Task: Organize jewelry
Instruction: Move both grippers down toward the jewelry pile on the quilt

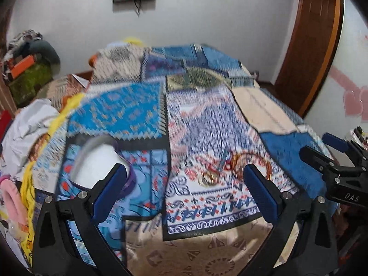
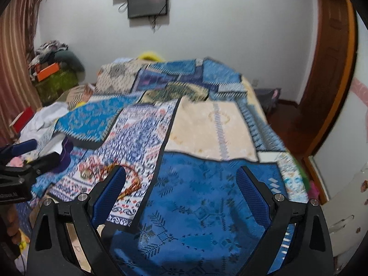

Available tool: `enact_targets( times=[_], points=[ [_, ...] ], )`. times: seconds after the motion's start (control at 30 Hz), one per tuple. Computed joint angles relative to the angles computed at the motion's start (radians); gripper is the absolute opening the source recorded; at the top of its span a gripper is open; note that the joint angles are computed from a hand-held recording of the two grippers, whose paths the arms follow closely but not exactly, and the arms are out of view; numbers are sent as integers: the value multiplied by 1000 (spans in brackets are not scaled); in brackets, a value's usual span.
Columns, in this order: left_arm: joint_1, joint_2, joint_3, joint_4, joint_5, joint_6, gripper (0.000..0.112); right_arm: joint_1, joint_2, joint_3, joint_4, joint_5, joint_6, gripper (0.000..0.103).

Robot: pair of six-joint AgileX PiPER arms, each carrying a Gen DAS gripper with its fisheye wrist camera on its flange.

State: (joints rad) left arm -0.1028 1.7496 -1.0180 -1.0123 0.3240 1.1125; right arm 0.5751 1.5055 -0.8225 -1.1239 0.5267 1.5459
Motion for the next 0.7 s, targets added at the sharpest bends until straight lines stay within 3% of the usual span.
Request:
enact_targets(
  times=[0.2,0.37,0.57,0.7],
  points=[
    [-12,82,-51,93,53,-71,82,-70,27,0,89,-149,-115,93],
    [-19,125,-78,99,89,-57,56,-120,56,-16,257,-249,-306,80],
    [-31,126,-64,8,94,95,36,-140,92,-40,471,-288,-546,69],
    [-35,132,-67,-13,97,129,28,-133,106,-49,505,-292,-589,69]
  ],
)
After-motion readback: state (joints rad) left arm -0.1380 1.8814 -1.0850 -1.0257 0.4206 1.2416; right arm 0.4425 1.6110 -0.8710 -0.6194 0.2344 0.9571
